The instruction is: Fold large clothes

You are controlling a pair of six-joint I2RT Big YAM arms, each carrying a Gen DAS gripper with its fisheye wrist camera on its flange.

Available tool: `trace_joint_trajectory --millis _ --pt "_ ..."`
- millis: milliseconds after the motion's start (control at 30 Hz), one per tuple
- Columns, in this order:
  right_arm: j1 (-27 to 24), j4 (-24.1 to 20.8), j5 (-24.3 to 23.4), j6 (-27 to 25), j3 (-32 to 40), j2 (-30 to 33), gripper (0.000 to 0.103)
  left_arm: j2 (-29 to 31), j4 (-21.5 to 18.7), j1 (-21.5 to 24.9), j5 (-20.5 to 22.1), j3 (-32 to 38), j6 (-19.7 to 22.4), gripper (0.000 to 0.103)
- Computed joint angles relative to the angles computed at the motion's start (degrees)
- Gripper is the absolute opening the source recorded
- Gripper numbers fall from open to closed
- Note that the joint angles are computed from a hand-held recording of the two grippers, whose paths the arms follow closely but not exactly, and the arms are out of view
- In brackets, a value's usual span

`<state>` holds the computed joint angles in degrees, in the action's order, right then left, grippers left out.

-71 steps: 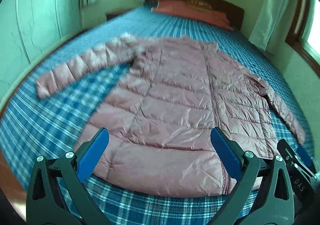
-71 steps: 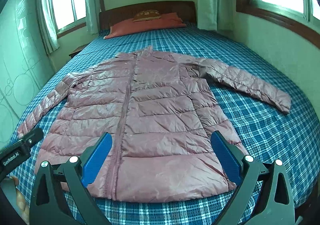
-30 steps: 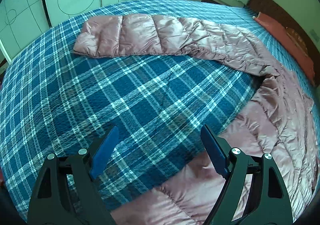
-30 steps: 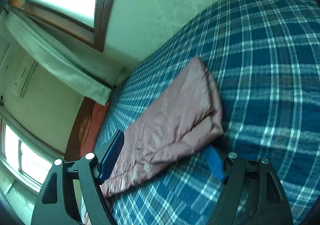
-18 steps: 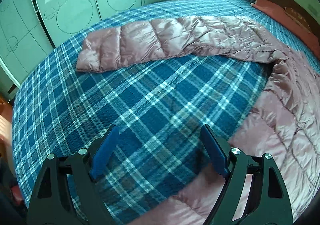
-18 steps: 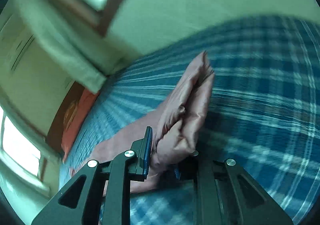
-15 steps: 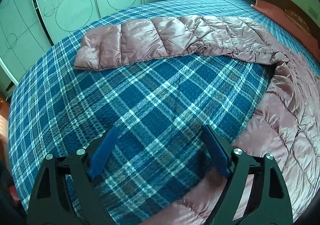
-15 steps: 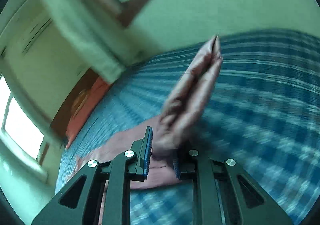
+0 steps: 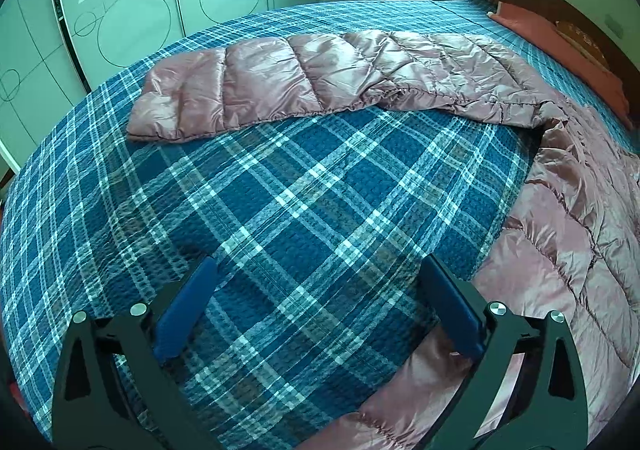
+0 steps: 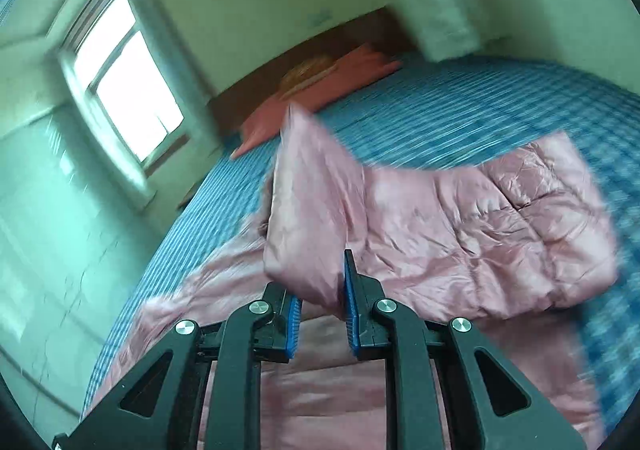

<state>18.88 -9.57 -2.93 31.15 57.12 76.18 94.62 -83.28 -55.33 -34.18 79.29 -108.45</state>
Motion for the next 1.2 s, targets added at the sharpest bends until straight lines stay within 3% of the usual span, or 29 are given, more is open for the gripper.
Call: trace_joint_trajectory --millis 200,433,600,633,733,900,1033,1200 --pt "6.63 -3.18 -0.7 -2.04 6.02 7.44 0.019 0.32 0.8 -0.17 -0.56 -0.45 -0.32 0.101" --pt "11.01 -5.15 -3.04 -4.51 8.18 13.18 0.019 0.1 0.77 -0.17 -0.52 -0.51 -0.3 0.101" --pt "12.87 -10.95 -5.43 -6.89 12.03 17.21 0.021 0.16 0.55 -0.14 -0.46 -0.26 -0.26 0.101" --pt "13.17 -11.77 -5.43 -7.58 12.46 17.75 0.024 0.13 0.63 -0.14 -0.44 -0.37 -0.26 0.101" --pt "13.3 -11.74 -8.27 -9.45 11.62 16.61 0.064 0.13 0.69 -0.16 -0.42 -0.5 -0.31 0.101" --pt "11.1 -7.1 -10.62 -10.27 4.82 8.19 0.066 0.22 0.55 -0.16 -0.39 -0.4 -0.33 0.101" --pt "4.01 -7.81 -5.11 -11.91 1.57 2.46 0.066 0.3 0.42 -0.18 -0.4 -0.23 -0.36 0.101" --pt "-5.14 -12.41 7.84 -13.42 2.37 4.69 0.061 0.39 0.33 -0.18 -0.42 -0.08 -0.36 0.101"
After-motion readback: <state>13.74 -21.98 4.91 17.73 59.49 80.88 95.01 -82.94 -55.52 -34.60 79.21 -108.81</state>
